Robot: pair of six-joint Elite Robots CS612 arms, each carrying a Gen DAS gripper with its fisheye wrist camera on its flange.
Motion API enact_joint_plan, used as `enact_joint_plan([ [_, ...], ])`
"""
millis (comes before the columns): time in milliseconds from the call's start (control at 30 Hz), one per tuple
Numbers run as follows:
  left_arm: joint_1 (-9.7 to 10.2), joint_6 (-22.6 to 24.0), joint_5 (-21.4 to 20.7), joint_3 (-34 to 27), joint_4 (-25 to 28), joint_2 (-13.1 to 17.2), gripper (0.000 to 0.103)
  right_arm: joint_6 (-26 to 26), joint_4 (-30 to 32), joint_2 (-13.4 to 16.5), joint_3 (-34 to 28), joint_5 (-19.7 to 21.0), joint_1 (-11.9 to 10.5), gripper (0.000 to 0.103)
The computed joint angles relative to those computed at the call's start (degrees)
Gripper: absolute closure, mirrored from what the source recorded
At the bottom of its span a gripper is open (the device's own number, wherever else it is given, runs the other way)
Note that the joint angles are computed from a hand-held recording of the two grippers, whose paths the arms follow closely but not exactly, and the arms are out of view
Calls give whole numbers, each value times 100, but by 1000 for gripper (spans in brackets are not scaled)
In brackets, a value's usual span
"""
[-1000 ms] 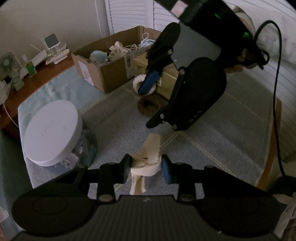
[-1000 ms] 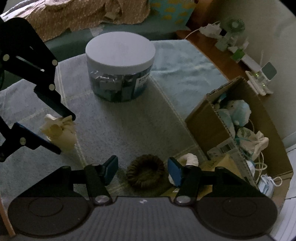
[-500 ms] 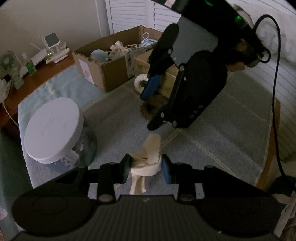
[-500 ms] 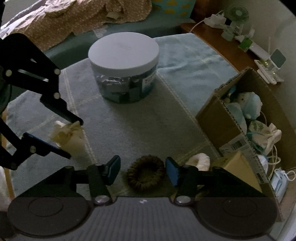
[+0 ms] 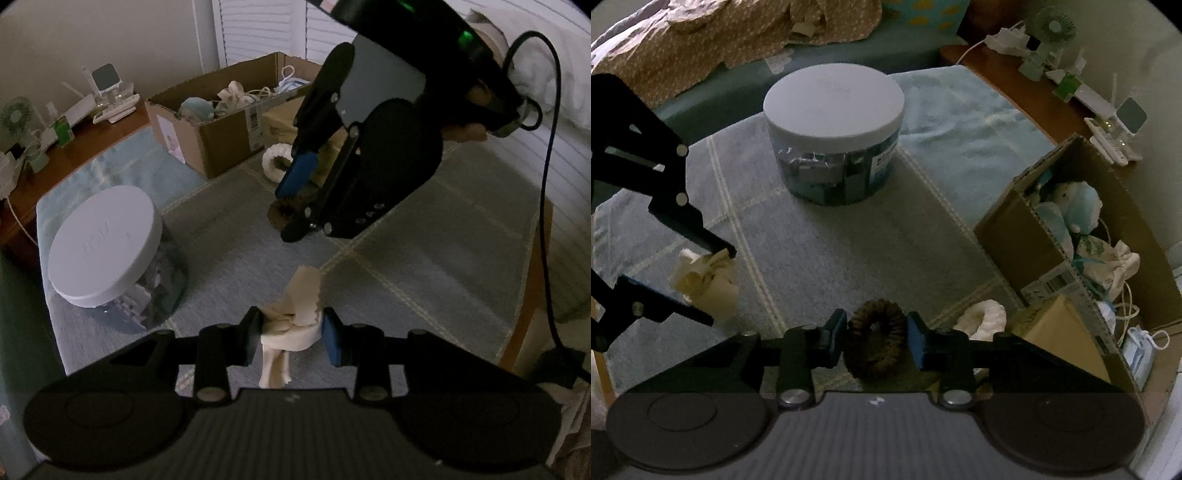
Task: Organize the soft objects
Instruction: 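Move the right gripper to the dark brown scrunchie and grasp it, then carry the brown scrunchie with the right gripper and release it into the box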
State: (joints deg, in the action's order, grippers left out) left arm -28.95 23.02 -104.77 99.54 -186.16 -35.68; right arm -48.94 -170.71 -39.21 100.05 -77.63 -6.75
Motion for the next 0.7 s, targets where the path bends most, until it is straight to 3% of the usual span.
enact_joint_plan([
  [367,-54,-93,28,248,-295,-146,69,82,-435,-235,344,300,-55,63],
  [700,-133,-292,-41,526,-673,-293,69,369,-1222,-494,794,592,-225,63],
])
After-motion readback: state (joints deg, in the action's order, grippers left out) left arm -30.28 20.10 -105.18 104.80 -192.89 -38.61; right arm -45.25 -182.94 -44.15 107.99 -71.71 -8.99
